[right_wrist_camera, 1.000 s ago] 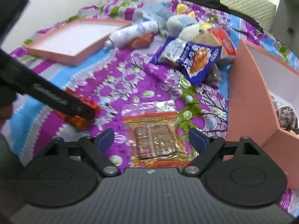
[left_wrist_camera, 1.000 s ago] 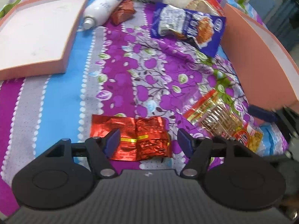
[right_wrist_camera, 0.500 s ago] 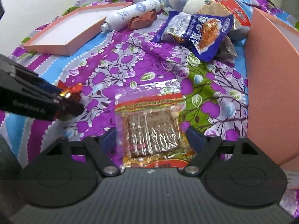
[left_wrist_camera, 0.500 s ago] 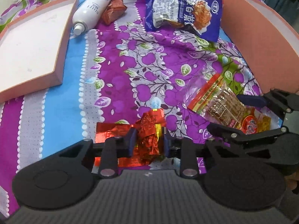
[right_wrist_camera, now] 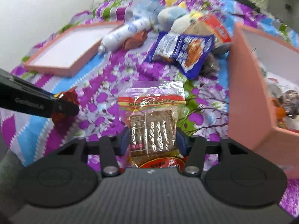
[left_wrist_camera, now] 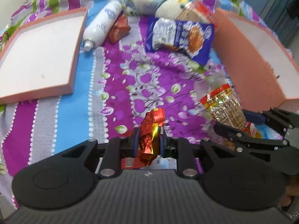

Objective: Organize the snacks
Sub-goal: 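Carry the red foil packet and biscuit bag over the pink box with both tools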

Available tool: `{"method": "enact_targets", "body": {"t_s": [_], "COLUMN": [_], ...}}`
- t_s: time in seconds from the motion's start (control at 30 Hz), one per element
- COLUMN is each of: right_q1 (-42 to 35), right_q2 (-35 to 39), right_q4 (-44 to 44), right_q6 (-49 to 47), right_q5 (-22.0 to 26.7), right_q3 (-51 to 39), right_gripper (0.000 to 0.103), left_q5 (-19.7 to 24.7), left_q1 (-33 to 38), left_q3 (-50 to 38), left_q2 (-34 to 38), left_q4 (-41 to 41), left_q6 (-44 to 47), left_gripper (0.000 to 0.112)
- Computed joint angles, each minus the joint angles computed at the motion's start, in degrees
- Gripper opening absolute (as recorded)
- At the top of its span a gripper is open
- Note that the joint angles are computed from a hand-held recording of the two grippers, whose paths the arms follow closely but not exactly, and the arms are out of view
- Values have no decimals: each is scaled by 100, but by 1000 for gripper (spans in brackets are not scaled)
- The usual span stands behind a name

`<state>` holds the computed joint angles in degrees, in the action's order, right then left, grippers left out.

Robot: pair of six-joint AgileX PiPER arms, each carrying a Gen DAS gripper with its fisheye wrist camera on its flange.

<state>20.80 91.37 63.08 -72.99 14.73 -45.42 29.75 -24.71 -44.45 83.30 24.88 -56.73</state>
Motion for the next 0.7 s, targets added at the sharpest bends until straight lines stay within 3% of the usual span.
{"method": "enact_targets", "body": {"t_s": [0.37,0.53,0.7], "right_q1": [-384,-776,-1360], "right_q2": [-2015,-2947,-3772], "right_q4": [-1806,-2529,-2754], "right_q6": [2591,3534,3798], "right_q5": [279,726,1410], "right_q3": [744,866,840], "right_gripper": [54,54,54], "left_q5": [1278,1760,2156], "left_q1": [-1308,-1995,-2749], "left_q3": [-643,-1028,-1430], "left_q2": [-917,-1044,-976], "left_q4": [596,849,1149], "left_q6": [-993,-1365,-1795], "left_gripper": [24,24,24]}}
